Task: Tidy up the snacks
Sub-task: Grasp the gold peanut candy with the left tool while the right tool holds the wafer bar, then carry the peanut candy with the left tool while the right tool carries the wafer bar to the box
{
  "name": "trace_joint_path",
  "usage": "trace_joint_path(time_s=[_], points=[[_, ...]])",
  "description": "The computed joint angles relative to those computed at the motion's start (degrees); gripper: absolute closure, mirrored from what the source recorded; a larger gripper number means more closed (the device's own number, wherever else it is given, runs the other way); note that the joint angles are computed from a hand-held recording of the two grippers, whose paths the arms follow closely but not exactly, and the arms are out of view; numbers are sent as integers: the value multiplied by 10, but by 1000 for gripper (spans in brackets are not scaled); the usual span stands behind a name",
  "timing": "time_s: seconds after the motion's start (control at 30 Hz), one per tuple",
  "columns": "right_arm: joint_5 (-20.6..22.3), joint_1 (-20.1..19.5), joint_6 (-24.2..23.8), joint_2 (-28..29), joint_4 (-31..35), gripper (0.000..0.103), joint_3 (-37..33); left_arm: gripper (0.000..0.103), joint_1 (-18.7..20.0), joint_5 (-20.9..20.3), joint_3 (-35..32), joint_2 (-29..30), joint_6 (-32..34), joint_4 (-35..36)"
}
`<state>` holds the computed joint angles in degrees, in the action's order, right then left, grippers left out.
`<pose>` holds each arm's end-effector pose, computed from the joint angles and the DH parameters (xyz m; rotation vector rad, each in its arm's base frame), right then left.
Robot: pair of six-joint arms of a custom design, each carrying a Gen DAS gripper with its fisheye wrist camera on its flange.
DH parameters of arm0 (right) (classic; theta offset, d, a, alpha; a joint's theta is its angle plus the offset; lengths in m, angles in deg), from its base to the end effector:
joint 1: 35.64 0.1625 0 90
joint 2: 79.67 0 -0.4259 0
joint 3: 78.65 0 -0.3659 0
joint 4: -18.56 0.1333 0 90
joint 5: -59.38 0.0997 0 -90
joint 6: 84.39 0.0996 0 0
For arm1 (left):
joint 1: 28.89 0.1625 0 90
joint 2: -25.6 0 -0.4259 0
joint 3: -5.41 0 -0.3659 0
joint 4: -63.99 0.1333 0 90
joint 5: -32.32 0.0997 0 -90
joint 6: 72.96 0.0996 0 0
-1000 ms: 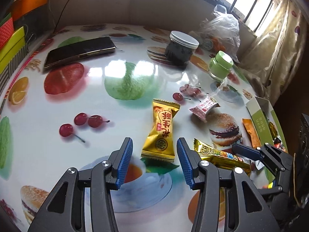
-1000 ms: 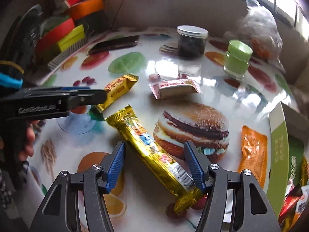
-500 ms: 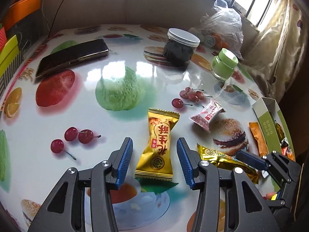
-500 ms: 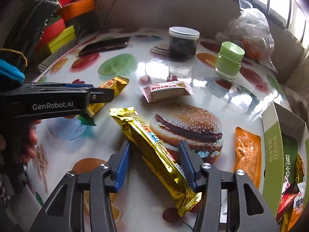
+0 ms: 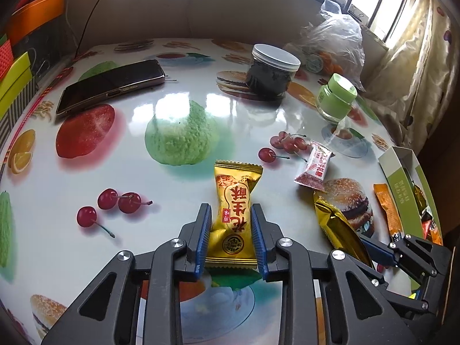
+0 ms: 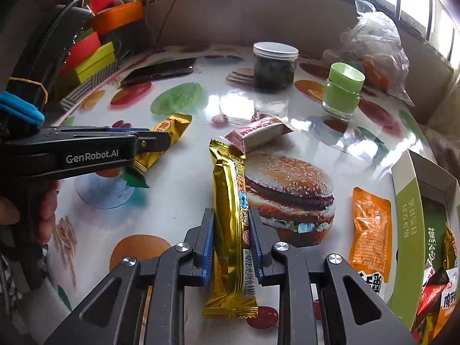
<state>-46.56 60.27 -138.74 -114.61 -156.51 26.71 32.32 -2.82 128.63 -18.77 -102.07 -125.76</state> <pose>0.1664 -0.5784 -0.0058 1.3521 -2.4294 0.1662 -0.0472 -0.5318 0.0833 -0.2262 2.2952 -0.9473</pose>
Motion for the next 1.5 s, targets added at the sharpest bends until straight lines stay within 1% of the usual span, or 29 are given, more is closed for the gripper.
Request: trace_joint_path(time_s=[0.17, 0.53, 0.57, 0.6, 0.8, 0.9, 0.93, 1.07, 1.17, 1.27, 1.33, 1.37, 1.4, 1.43, 1.5], points=[[4, -1, 9, -4, 1, 82, 6, 77, -3, 8, 4, -2, -6, 2], [14, -3, 33, -20, -12, 82, 23, 78, -26, 19, 27, -4, -12, -16], [15, -3, 35, -21, -14, 82, 25, 83, -27, 19, 28, -4, -15, -17], [16, -4, 37, -24, -15, 82, 28, 83, -27, 17, 29, -5, -15, -18], [18, -6, 44, -32, -18, 82, 39, 83, -30, 18, 39, -5, -20, -24], [18, -6, 46, -33, -19, 82, 41, 83, -26, 8, 38, -7, -18, -32], [19, -6, 45, -33, -19, 82, 42, 81, -25, 7, 36, -7, -18, -29], [19, -7, 46, -33, -19, 82, 42, 60, -23, 6, 24, -4, -14, -8], [18, -7, 47, -33, -17, 82, 41, 57, -18, -4, 14, 3, -3, 0], [18, -7, 48, -32, -14, 82, 39, 57, -18, 14, 4, 11, -12, 17], [17, -7, 49, -32, -13, 82, 39, 58, -17, 13, 3, 12, -8, 12], [17, -7, 49, -31, -13, 82, 38, 59, -17, 13, 2, 13, -7, 10], [18, -7, 50, -32, -13, 82, 39, 64, -18, 20, 1, 14, -12, 17], [18, -7, 50, -32, -13, 82, 38, 76, -19, 27, -1, 14, -16, 30], [19, -8, 49, -32, -15, 82, 39, 78, -18, 28, -1, 13, -16, 32]])
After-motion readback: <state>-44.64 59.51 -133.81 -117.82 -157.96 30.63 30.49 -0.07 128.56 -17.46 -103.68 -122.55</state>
